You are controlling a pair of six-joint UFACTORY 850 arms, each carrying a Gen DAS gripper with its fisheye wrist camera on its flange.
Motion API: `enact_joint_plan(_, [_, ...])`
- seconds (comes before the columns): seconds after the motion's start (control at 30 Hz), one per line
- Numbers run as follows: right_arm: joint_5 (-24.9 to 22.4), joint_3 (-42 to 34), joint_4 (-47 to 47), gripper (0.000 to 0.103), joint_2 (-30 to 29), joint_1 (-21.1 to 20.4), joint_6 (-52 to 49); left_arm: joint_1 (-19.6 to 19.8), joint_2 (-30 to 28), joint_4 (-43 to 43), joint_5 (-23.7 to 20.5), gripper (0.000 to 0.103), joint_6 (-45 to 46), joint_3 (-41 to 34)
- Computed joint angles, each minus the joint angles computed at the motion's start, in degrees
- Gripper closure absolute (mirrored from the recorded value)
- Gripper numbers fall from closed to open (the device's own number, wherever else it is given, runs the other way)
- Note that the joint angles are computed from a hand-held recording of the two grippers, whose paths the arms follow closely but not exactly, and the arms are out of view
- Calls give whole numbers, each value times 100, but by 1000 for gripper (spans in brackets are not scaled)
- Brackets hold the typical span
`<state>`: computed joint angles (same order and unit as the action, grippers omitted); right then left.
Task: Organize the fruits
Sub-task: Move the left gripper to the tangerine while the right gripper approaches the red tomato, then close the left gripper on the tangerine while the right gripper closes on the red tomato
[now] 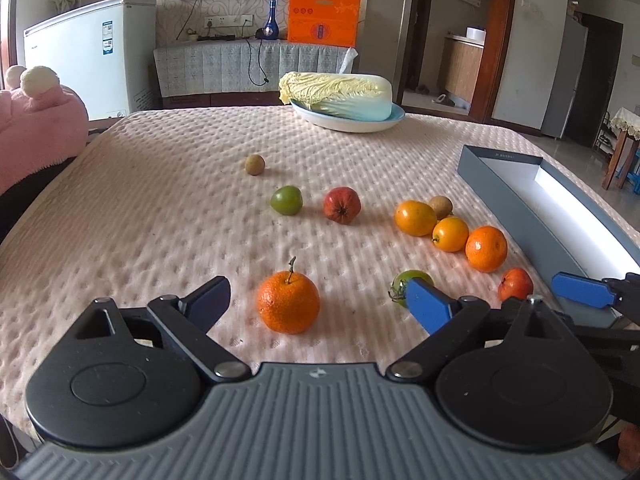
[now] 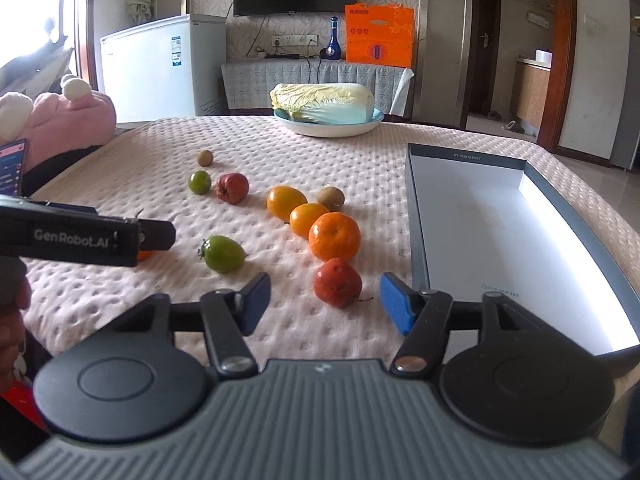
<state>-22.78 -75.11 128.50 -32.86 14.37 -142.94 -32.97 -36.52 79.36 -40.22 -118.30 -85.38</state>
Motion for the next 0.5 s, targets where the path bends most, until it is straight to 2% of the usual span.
enact_joint_plan(0.1, [213,-82,81,50,-59,78,-51,18,-23,-98,30,8,117,-23])
enact_joint_plan(0.3, [501,-74,1586,51,-94,260,-1471,82,-52,-251,26,9,169,-19])
enact_joint_plan(0.5, [660,-179,2610,51,-184,365,-2517,163,-155,-550,35,11,391,-105])
